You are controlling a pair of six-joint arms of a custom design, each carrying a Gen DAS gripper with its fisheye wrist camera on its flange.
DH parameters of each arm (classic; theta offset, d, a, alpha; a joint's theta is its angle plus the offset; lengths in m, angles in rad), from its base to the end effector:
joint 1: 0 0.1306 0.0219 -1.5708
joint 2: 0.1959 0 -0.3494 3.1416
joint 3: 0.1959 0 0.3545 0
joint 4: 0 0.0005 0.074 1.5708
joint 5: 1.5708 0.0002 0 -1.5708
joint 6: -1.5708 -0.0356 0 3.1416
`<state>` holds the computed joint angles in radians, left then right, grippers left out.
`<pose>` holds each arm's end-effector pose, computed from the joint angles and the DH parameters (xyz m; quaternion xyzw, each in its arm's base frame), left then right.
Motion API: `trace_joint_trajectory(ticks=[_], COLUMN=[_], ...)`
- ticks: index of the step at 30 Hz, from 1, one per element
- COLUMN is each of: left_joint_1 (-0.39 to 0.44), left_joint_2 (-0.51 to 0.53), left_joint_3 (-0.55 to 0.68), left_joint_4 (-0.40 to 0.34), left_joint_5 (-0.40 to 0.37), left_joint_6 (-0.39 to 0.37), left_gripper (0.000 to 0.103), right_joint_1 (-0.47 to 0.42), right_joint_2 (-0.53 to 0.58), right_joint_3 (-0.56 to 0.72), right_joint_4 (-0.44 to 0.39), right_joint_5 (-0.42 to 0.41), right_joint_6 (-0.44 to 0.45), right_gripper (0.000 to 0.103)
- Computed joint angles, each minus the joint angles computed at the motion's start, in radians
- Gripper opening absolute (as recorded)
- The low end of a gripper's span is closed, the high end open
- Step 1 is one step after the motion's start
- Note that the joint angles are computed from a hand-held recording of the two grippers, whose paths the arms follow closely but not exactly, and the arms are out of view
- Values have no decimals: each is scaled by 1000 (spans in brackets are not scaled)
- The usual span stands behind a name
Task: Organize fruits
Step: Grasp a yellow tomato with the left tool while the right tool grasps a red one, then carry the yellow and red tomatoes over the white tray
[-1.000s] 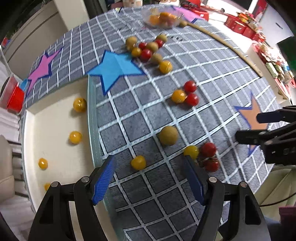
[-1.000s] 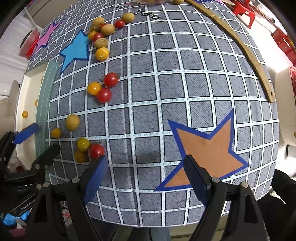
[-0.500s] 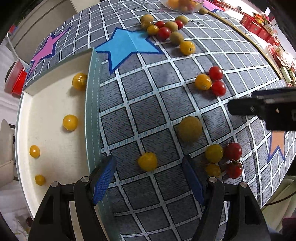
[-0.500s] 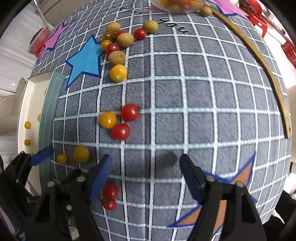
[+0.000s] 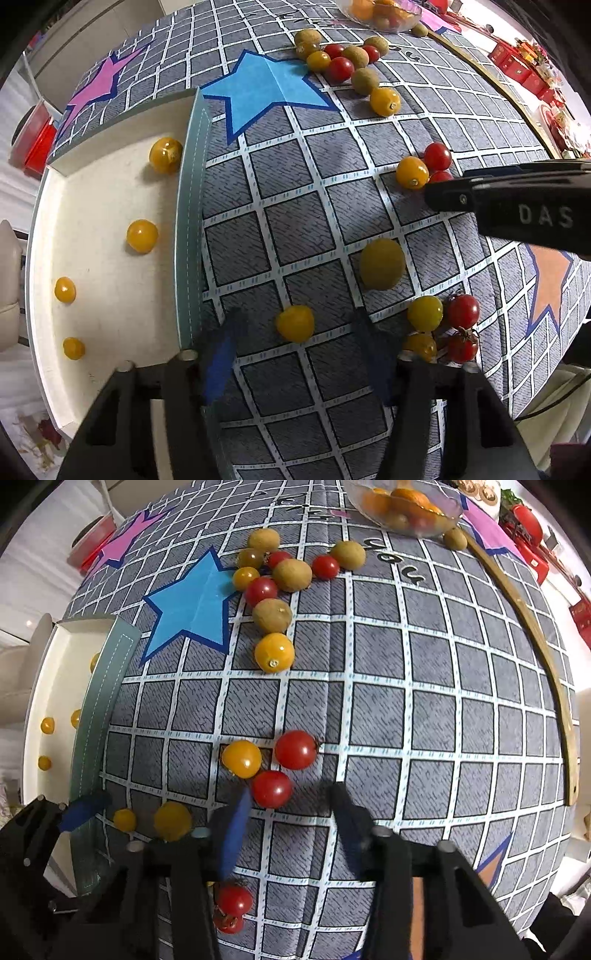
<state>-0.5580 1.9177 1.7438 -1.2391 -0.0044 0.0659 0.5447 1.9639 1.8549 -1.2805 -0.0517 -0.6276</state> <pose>0.4821 -0.3013 0.2602 0.2427 0.9669 -0.0221 0.0757 0.5022 0.3058 0.2748 0.0389 0.9948 0.0715 0.0612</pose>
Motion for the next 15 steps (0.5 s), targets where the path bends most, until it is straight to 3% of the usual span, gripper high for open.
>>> trace_joint_trajectory(ticks=[1, 2, 3, 4, 15], left_joint_1=[-1, -4, -5, -6, 36], left_joint_2=[1, 7, 4, 0, -7], left_joint_3=[3, 15, 13, 10, 62], left_joint_4=[-3, -9, -11, -17, -78], left_joint_5=[-1, -2, -2, 2, 134], left_joint_6=[1, 1, -2, -3, 47], left_gripper=[47, 36, 24, 20, 20], right_joint_1=[4, 8, 7, 5, -9], right_joint_2=[45, 80, 92, 107, 37], right_joint_3=[61, 109, 126, 146, 46], right_joint_4=[-13, -27, -28, -31, 51], right_joint_5=[1, 2, 0, -7, -101], right_joint_6=[-3, -6, -11, -15, -104], right_gripper=[28, 23, 23, 23, 23])
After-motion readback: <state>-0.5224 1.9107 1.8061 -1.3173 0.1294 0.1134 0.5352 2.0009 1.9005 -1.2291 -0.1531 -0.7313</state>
